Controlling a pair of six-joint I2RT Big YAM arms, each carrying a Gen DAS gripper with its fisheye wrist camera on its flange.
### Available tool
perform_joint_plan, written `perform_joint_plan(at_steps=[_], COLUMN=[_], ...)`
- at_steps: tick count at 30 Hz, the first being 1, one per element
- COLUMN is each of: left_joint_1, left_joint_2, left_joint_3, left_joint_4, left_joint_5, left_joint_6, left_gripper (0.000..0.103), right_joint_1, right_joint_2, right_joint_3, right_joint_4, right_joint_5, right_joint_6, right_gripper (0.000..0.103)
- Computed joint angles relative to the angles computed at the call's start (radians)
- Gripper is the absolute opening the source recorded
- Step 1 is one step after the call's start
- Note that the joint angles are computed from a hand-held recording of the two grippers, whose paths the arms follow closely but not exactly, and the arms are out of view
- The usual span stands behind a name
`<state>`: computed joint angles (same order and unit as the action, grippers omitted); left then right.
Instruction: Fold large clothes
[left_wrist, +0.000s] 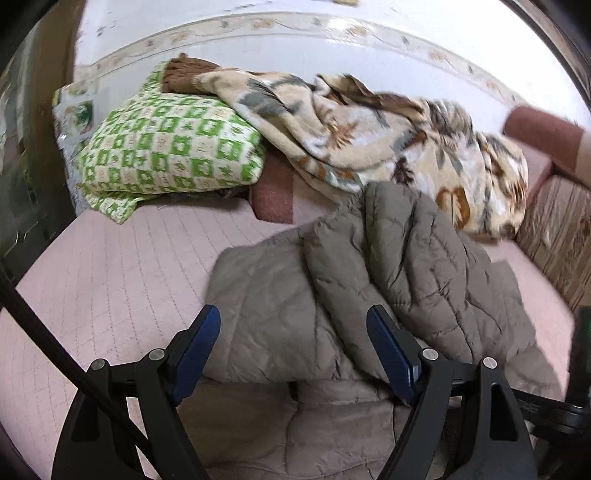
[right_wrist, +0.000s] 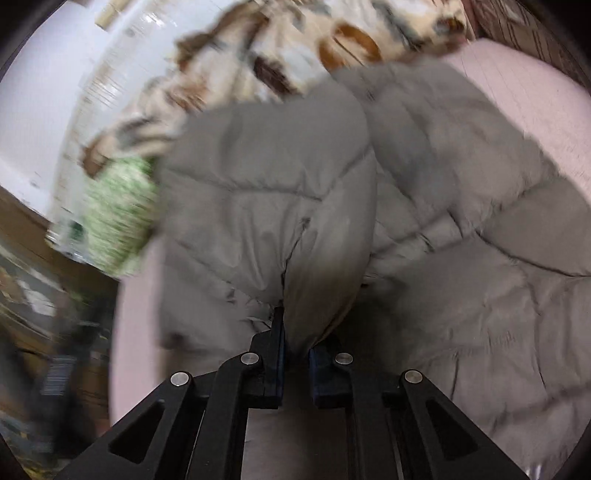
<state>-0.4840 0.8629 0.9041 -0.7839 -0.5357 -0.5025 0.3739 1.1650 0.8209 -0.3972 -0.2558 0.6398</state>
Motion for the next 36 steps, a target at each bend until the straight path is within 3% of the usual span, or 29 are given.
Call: perform_joint_plan(at_steps=[2, 4, 8, 12, 17, 23, 28, 36], left_joint_1=[-0.022, -0.038, -0.058, -0.059, -0.047, -0.059, -0.048, -0.045], left_joint_2=[0.042, 0.085, 0.166, 0.209, 0.229, 0.200, 0.150, 0.123], left_joint_3=[0.009, 0.018, 0.037, 0.045, 0.042, 0.034, 0.021, 0.014], left_joint_4=[-0.002, 0.001, -0.013, -0.039, -0.058, -0.032, 0.023, 0.056], left_joint_5=[-0.004, -0.006, -0.025, -0.012, 0.011, -0.001, 0.017, -0.001], left_joint_6=[0.012, 0.032, 0.044, 0.037, 0.015, 0.036, 0.039, 0.030], left_gripper=[0.081, 0.081, 0.081, 0.081, 0.081, 0.081, 0.081, 0.081], right_joint_1=[-0.029, -0.039, -0.052, -0.074, -0.050, -0.009, -0.017, 0.006], right_joint_2=[0.060, 0.073, 0.032, -0.036, -0.090, 0.002, 0.106, 0.139], right_joint_3=[0.008, 0.016, 0.049, 0.058, 0.085, 0.152, 0.164, 0.155], right_joint_4=[0.015, 0.009, -0.081, -0.145, -0.107, -0.043, -0.045, -0.041], right_joint_5=[-0.034, -0.050, -0.053, -0.063, 0.059, 0.132, 0.108, 0.146], right_joint_6=[-0.008, -0.011, -0.121, -0.189, -0.285, -0.337, -0.336, -0.366], right_gripper=[0.011, 0.020, 0.032, 0.033, 0.033, 0.033, 0.033, 0.034])
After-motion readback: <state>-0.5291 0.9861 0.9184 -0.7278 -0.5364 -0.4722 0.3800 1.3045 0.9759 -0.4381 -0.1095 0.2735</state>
